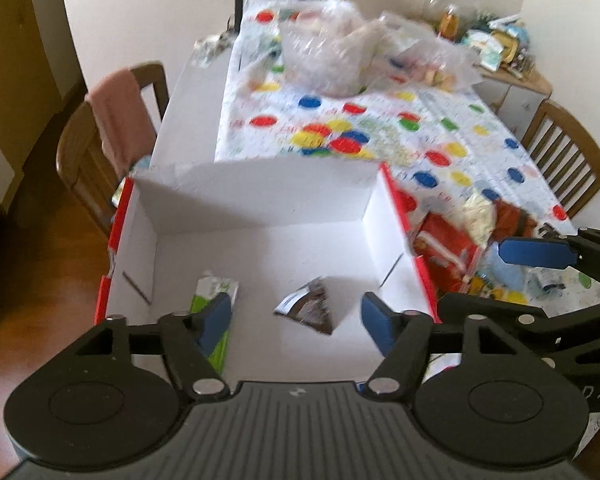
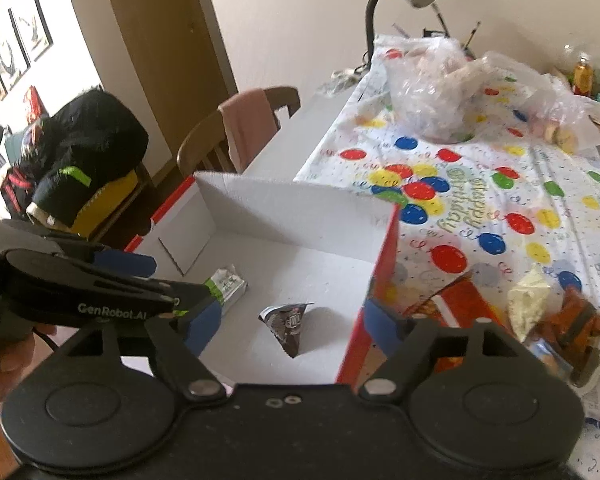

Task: Organize snacks
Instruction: 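Move both open tools back over the snack pile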

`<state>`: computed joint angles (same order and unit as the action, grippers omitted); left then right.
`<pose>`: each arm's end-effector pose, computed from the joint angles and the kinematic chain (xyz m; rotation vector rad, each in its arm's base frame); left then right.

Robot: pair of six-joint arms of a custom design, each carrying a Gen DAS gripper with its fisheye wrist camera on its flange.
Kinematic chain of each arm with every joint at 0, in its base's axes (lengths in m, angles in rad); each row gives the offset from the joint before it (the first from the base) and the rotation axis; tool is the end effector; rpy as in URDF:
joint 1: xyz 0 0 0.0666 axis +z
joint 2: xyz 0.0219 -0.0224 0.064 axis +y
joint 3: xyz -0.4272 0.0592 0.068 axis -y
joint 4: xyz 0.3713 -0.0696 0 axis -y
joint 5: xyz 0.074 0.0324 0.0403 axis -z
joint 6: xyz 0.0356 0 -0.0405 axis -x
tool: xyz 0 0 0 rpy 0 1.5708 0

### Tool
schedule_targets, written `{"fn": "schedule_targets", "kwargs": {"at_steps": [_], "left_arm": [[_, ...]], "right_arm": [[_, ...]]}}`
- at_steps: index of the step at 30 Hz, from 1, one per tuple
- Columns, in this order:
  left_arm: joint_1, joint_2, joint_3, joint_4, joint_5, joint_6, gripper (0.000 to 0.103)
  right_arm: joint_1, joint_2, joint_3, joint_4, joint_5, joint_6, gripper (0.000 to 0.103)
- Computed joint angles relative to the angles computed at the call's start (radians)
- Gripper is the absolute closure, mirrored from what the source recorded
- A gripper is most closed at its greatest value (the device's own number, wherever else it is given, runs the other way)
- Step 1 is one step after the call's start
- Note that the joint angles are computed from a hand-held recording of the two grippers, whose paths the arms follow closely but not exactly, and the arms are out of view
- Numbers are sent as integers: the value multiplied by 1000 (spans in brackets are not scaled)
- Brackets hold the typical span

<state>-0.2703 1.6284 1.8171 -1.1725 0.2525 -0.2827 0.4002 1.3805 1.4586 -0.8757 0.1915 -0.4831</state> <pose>0.5170 -0.1529 0.5324 0.7860 2.4134 -0.3172 0.4209 0.1703 0.5138 0.1898 2.3516 0.2055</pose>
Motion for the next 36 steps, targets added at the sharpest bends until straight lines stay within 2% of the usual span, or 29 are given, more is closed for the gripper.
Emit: {"fn": "schedule_targets", "kwargs": {"at_steps": [8,13,21,23,29,36], "left_arm": [[-58,-84,-92,109,22,57,27],[-104,-131,-154,177,13,88,26],[-186,-168,-225,234,4,148,25],[-207,-168,-237,241,-7,165,21],[-275,-153,-256,239,-44,196,20],[-357,-124,-273,246,-103,260,20]], "right_arm": [[-12,-111,-84,33,42,-10,12],[-37,-187,-145,60,33,-14,6],[-89,-302,-241,111,2,34,0],[-115,-326,-263,114,-22,40,0],[-200,-396,-321,98,-69,98,0],[-393,-450,-383,58,-178,207,0]]}}
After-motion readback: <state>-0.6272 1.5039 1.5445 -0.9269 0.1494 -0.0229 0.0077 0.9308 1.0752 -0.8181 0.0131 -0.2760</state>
